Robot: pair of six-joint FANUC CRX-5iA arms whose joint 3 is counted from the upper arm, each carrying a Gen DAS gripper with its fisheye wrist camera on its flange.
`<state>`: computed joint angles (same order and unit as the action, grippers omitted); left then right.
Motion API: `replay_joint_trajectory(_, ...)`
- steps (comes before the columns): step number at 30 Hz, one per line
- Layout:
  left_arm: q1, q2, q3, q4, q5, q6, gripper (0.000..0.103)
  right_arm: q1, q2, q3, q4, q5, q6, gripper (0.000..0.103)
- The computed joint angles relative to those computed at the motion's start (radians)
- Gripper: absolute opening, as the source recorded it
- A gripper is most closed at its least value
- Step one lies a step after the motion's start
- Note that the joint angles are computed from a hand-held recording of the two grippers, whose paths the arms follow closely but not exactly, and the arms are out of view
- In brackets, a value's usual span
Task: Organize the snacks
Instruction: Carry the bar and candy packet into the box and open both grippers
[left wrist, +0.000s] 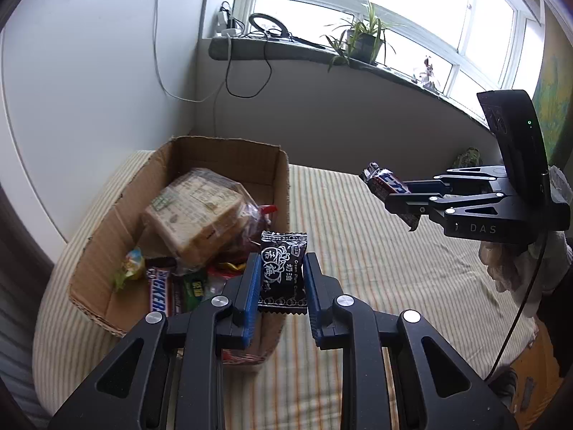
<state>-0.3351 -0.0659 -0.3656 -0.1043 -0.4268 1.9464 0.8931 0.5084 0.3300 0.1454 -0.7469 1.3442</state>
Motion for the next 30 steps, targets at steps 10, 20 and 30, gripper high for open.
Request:
replay_joint_trajectory(10,0.056,-0.046,-0.024,-0.061,-0.029,0.045,0.022,0.005,0.145,0.220,-0.024,-0.074,0.009,0.029)
replay_joint_trajectory(20,0.096,-0.046,-0.037,-0.051,-0.015,0.016,0.022,0.008,0.275,0.429,-0.029,-0.168,0.009,0.029)
replay_joint_trajectory(30,0.127,-0.047,-0.049,-0.016,-0.003,-0.022,0.022,0.012,0.373,0.584,-0.047,-0.243,0.019,0.030)
